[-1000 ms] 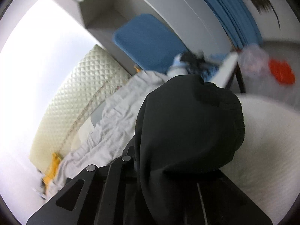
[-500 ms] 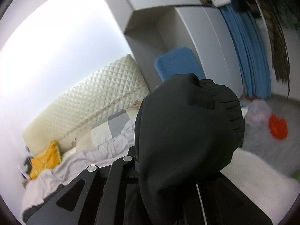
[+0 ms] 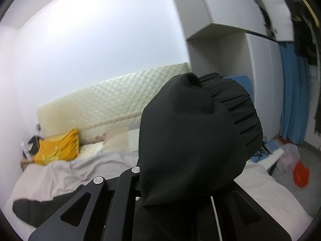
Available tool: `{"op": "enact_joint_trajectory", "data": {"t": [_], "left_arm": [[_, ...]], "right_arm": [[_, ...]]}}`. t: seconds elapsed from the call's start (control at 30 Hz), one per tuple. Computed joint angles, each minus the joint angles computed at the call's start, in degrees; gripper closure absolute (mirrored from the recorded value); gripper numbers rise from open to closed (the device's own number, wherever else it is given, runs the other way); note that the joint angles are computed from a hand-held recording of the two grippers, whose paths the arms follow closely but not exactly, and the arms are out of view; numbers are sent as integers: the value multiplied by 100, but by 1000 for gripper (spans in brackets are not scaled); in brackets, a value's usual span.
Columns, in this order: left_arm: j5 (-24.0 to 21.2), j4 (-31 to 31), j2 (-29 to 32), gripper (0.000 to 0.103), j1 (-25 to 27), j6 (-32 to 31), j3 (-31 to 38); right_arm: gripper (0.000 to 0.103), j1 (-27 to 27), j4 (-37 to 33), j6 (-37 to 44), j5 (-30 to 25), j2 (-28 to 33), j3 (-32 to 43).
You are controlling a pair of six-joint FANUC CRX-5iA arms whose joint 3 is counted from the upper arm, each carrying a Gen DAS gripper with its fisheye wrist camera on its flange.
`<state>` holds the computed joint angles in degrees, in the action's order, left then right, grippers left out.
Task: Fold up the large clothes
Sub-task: 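Lift the sleeve with the right gripper and fold it across the jacket body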
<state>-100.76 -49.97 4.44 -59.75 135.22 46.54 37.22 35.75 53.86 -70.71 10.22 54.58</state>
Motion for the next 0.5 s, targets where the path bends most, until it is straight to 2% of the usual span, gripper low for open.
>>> {"op": "enact_joint_trajectory", "data": {"t": [0.13, 0.2, 0.5], "left_arm": [[-123, -286, -103, 1, -89, -42, -95], [-203, -460, -162, 1, -145, -22, -158], [-162, -474, -633, 1, -57, 375, -716]], "right_arm": [[93, 484, 167, 193, 0, 222, 181], [93, 699, 214, 129, 159, 144, -114], [94, 1603, 27, 379, 451, 563, -486]]}}
